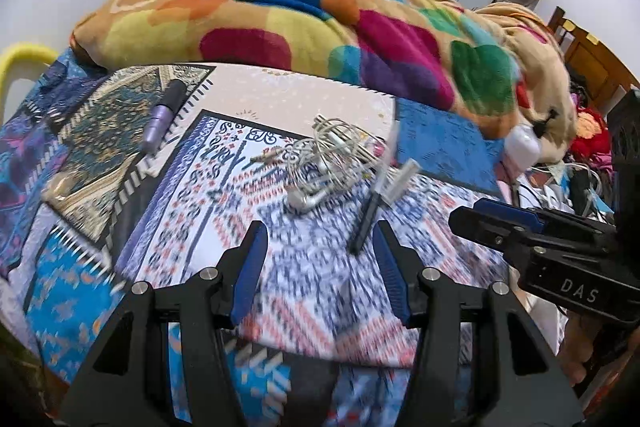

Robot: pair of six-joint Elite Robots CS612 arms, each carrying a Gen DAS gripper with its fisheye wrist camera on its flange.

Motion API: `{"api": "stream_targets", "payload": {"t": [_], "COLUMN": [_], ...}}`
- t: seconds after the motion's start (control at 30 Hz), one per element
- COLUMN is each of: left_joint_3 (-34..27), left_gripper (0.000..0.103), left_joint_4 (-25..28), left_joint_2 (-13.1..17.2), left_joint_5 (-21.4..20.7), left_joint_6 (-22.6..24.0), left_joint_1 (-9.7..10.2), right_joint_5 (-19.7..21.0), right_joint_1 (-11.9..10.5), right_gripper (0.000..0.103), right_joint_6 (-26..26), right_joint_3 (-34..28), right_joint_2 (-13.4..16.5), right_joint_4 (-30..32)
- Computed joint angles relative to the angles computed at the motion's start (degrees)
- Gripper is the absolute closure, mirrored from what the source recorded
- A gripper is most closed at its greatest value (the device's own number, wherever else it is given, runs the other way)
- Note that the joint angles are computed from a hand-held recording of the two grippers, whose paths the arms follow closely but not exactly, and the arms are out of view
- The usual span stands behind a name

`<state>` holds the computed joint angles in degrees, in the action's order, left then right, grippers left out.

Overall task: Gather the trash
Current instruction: 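Grasp the white cable bundle with the left tool while the right tool grasps the white comb, then carry the cable bundle and comb with both tools over the white bucket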

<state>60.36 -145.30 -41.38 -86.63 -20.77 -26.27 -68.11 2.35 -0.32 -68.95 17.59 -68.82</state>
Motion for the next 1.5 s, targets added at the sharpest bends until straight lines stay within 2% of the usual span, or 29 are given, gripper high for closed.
{"api": "stream_targets", "payload": {"t": [0.17, 0.27, 0.33, 0.4, 0.43, 0.47, 0.53, 0.67, 0.9, 1.1, 1.3, 1.33, 1.43, 1.5], "left_joint_3": [-5.1, -7.4, -8.5, -9.1, -9.1, -8.9, -8.6, -5.3, 2.2, 8.8, 13.9, 14.5, 15.1, 15.1], "left_gripper": [0.049, 0.049, 0.049, 0.049, 0.052, 0.069, 0.09, 0.095, 0.095, 0.095, 0.094, 0.09, 0.068, 0.062], "left_joint_4": [2.4, 2.7, 2.8, 2.2, 2.0, 1.2, 1.4, -0.8, -3.8, -3.3, -2.9, -3.1, -2.3, -2.8], "left_joint_2": [3.5, 5.0, 5.9, 6.6, 6.8, 6.8, 6.6, 4.7, -0.3, -4.3, -6.8, -7.1, -7.5, -7.4], "left_joint_5": [-1.6, -2.4, -1.7, -3.3, -3.6, -3.0, -3.3, -3.3, -0.6, 0.0, -0.1, 0.2, -0.3, -0.6], "left_joint_6": [-0.8, -0.6, -0.6, -0.9, -1.2, -1.2, 0.2, 0.0, -1.1, -2.1, -2.4, -2.1, -0.8, -0.3], "left_joint_1": [0.82, 1.09, 1.09, 1.38, 1.48, 1.44, 1.5, 1.6, 1.43, 1.39, 0.88, 0.68, 0.23, 0.06], "right_joint_5": [0.9, 4.3, 4.2, 4.3, 4.8, 5.4, 4.8, 1.5, -2.8, -4.4, -6.0, -6.0, -6.6, -7.0], "right_joint_1": [-0.1, -0.3, -0.1, -0.1, -0.2, -0.3, -0.3, 0.2, 0.5, 0.1, -0.1, -0.1, 0.1, 0.2], "right_gripper": [0.067, 0.067, 0.071, 0.077, 0.08, 0.083, 0.085, 0.089, 0.092, 0.092, 0.092, 0.092, 0.092, 0.092], "right_joint_6": [0.1, -0.3, -0.2, 0.3, 0.5, 0.6, -0.1, -3.1, -9.2, -11.3, -12.7, -13.0, -13.8, -13.8], "right_joint_3": [5.8, 7.7, 8.3, 8.1, 8.3, 8.2, 7.2, 4.4, -0.5, -5.2, -8.6, -8.8, -8.7, -9.1], "right_joint_2": [-1.7, -2.1, -2.1, -1.8, -1.8, -1.7, -1.2, -0.4, 0.6, 2.0, 3.0, 3.0, 3.1, 3.5], "right_joint_4": [-1.8, -2.4, -3.3, -4.5, -4.7, -4.8, -5.6, -5.5, -0.2, 3.9, 6.9, 7.7, 10.4, 10.4]}}
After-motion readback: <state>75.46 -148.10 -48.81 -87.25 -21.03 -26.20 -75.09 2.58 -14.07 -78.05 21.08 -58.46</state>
